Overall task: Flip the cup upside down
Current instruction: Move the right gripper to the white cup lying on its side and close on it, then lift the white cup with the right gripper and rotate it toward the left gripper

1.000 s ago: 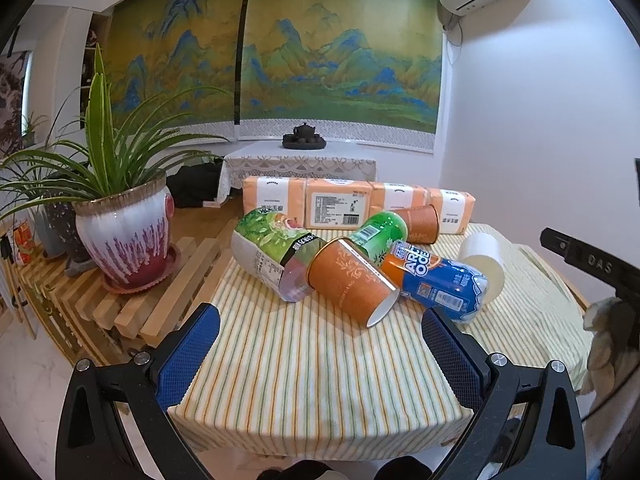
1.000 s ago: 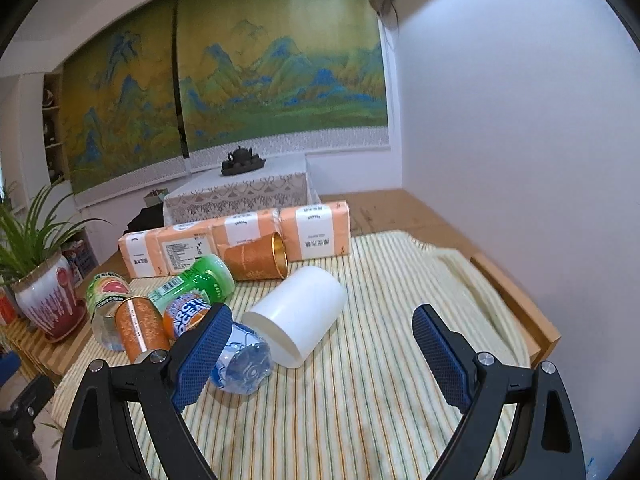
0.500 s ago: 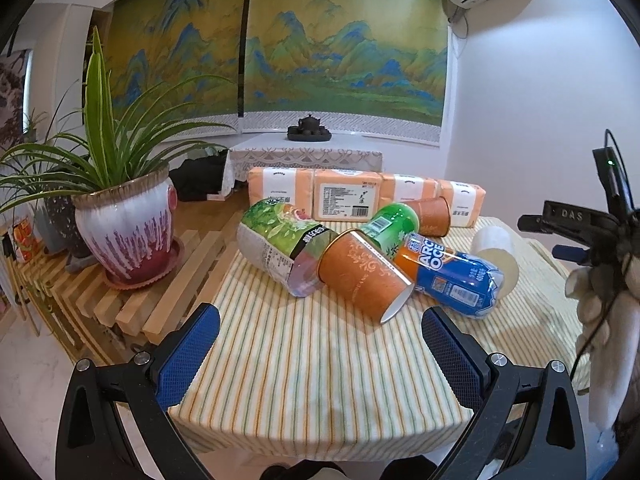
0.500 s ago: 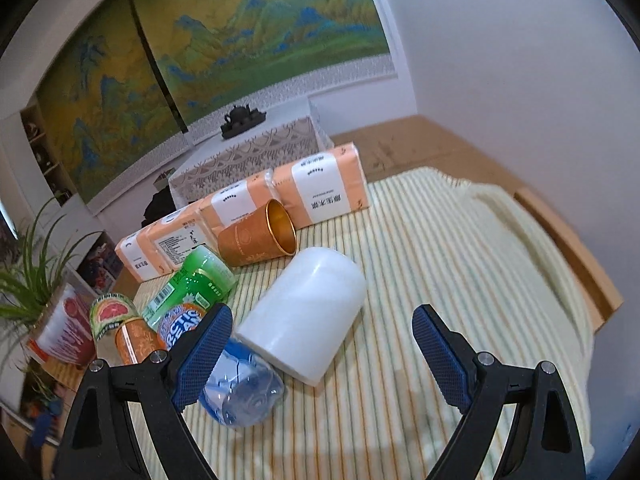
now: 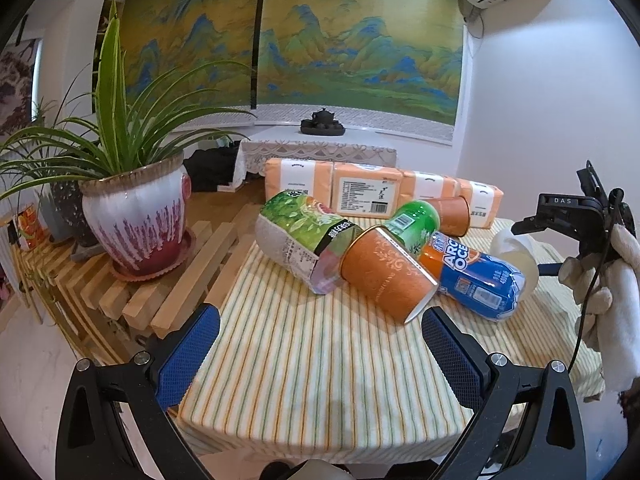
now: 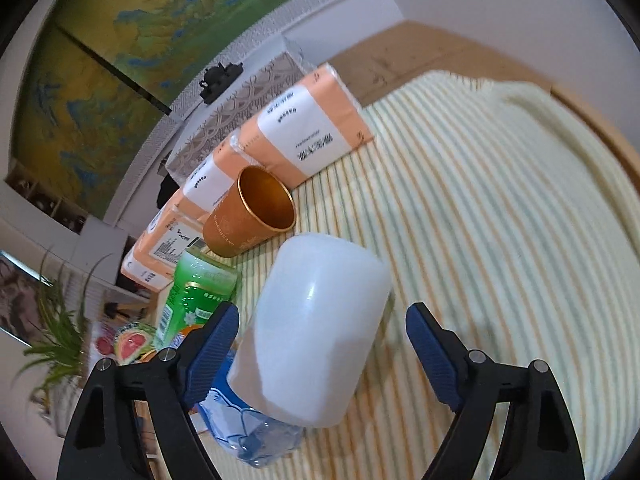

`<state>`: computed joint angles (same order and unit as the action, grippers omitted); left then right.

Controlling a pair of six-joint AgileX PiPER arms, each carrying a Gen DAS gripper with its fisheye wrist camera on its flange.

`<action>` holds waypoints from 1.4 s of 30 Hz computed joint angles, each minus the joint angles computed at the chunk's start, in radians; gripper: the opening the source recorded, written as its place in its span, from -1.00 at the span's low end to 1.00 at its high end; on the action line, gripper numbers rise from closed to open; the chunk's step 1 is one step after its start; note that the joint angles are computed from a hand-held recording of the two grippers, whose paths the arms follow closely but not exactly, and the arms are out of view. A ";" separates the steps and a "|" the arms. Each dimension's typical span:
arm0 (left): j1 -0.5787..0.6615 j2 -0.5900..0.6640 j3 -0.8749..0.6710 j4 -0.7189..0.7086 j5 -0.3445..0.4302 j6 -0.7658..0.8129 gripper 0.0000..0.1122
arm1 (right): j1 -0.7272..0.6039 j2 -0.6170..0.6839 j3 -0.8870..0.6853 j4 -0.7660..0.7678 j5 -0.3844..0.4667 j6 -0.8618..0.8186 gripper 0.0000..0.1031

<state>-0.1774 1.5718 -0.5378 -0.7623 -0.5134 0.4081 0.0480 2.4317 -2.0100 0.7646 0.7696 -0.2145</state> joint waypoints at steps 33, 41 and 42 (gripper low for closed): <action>-0.085 -0.078 0.083 -0.026 -0.043 0.012 0.82 | -0.163 -0.309 0.685 0.612 -0.015 -0.501 0.41; -0.066 -0.122 0.123 0.042 -0.025 -0.028 0.82 | -0.104 -0.427 0.980 0.831 -0.005 -0.695 0.41; -0.061 -0.128 0.130 0.056 -0.024 -0.038 0.82 | -0.087 -0.430 0.995 0.854 -0.014 -0.705 0.41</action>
<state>-0.2385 1.4439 -0.4079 -0.7065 -0.5376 0.3703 -0.0393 2.0019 -1.0153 1.6185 0.7553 -0.9194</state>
